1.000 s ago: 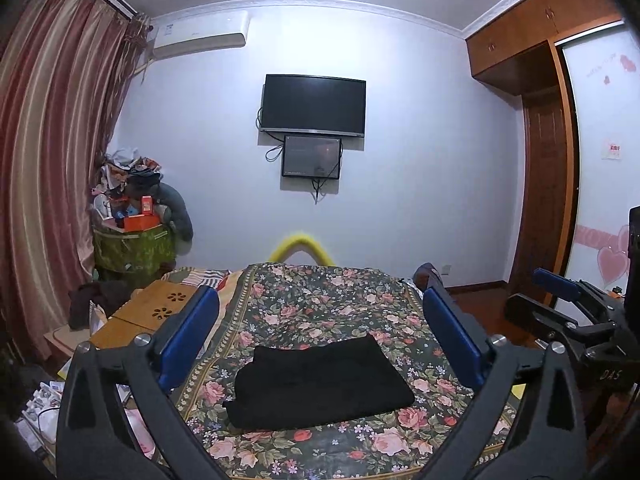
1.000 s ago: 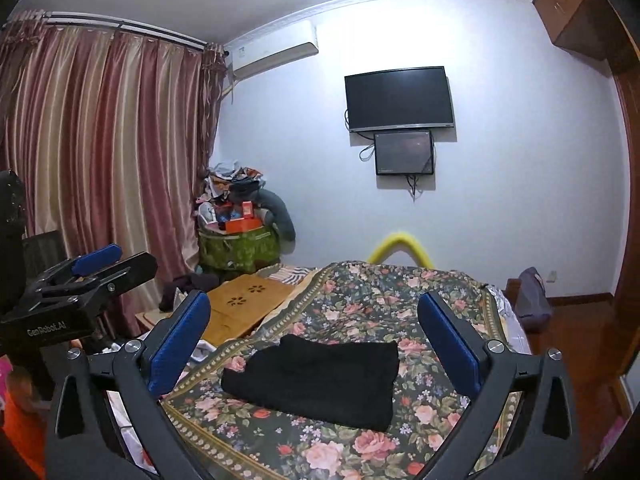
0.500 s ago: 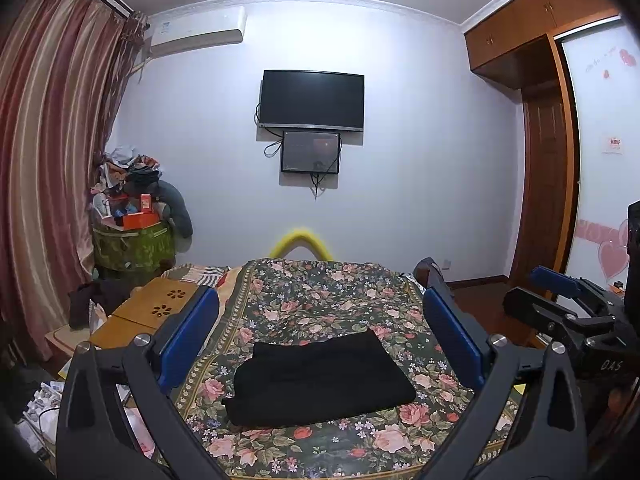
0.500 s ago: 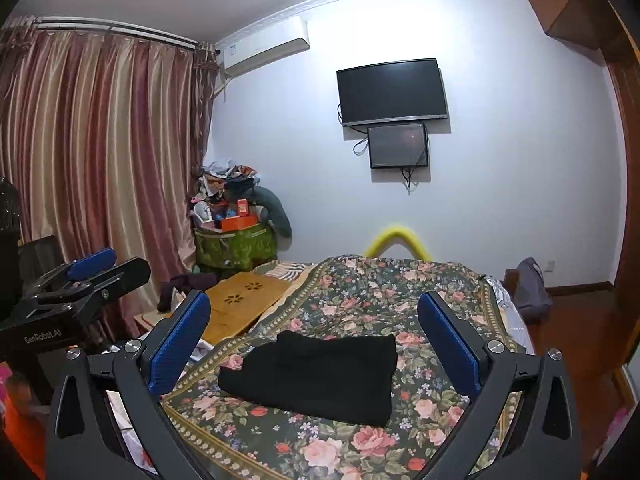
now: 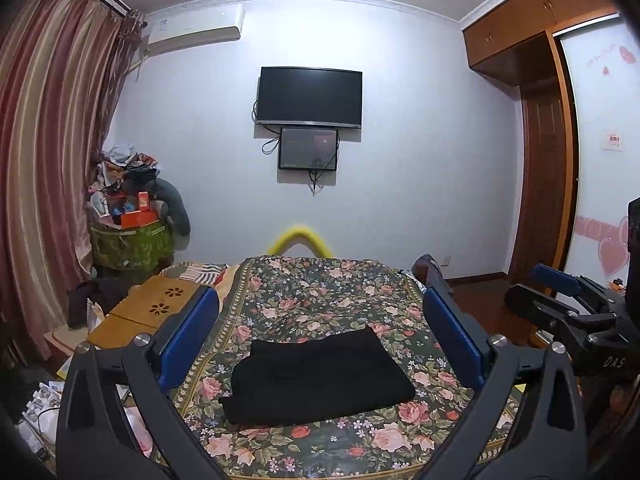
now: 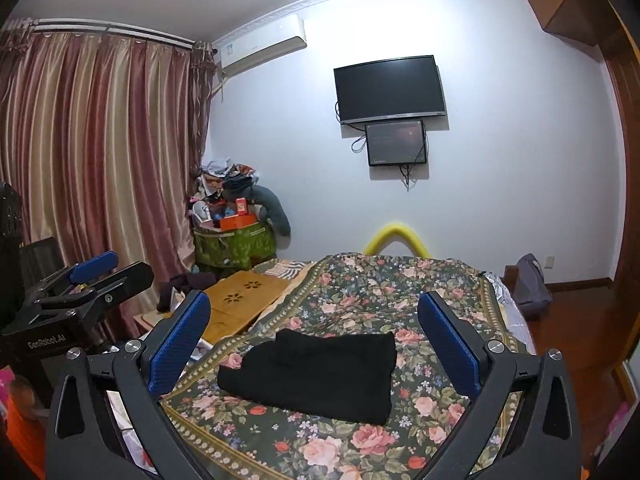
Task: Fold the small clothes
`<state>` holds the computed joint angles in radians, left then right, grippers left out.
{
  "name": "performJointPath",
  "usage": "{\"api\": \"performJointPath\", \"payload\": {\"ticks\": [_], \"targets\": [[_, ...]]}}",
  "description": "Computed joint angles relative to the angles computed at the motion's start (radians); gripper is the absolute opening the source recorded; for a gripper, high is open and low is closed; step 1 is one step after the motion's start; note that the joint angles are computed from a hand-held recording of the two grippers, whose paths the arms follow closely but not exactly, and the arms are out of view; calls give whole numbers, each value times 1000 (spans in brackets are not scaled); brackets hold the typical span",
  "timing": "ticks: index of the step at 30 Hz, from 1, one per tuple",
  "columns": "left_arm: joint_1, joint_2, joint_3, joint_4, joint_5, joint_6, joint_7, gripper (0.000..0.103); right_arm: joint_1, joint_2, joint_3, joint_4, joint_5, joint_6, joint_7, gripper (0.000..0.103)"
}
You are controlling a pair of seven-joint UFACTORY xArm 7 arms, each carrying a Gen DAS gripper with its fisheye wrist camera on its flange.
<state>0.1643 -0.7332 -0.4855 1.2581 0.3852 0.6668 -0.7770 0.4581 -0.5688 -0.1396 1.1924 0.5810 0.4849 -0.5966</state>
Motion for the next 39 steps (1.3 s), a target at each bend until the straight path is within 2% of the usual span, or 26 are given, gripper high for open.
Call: {"api": "performJointPath", "payload": {"ticks": [39], "targets": [[-39, 28, 20, -2, -4, -9, 17, 103, -11, 9, 11, -3, -7, -16, 21, 103]]}}
